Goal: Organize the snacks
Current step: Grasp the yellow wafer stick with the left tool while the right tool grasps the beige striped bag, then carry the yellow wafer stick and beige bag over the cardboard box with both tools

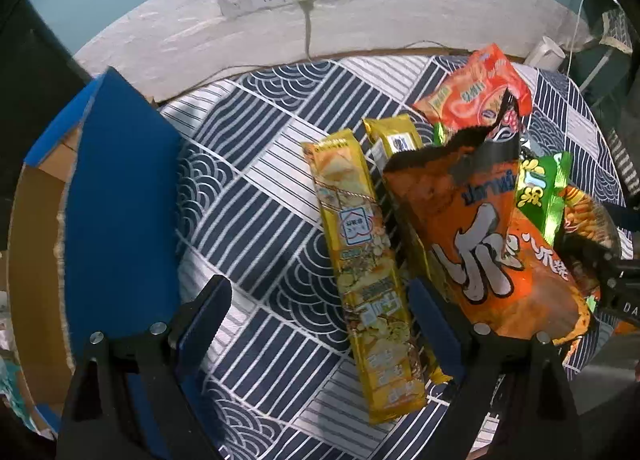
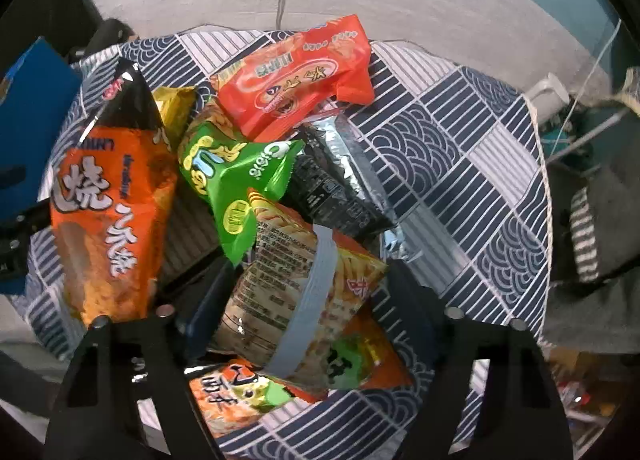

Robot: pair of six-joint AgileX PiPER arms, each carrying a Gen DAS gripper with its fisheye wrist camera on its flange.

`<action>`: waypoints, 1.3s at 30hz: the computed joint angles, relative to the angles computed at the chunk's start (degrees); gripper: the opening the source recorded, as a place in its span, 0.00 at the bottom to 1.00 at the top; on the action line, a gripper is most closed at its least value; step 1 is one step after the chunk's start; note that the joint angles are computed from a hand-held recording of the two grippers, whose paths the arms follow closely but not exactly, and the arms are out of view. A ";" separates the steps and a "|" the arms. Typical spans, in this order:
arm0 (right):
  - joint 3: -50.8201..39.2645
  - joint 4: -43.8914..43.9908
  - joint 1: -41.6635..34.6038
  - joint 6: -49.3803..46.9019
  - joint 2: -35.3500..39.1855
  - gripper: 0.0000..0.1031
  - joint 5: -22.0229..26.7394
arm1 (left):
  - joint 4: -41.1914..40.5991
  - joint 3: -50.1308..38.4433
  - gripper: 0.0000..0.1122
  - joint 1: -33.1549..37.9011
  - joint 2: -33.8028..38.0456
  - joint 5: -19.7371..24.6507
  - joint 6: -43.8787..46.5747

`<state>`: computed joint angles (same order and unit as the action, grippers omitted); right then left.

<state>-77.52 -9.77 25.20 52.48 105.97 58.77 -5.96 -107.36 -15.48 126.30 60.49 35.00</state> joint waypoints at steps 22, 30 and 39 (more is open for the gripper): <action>1.56 -2.70 -0.01 -0.95 -2.71 0.49 -1.42 | -0.84 -9.49 0.43 -1.29 10.96 2.51 -2.39; -0.24 -4.71 1.33 -0.85 -2.86 0.48 -0.11 | -0.41 -11.53 0.28 -0.35 11.52 4.70 -0.25; -3.98 -6.93 3.46 -0.42 -3.85 0.47 1.82 | -2.79 -8.16 0.28 1.47 7.78 0.28 1.53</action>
<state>-81.50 -16.70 28.66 52.06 102.11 60.59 -8.76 -115.52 -14.02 134.07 60.76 36.53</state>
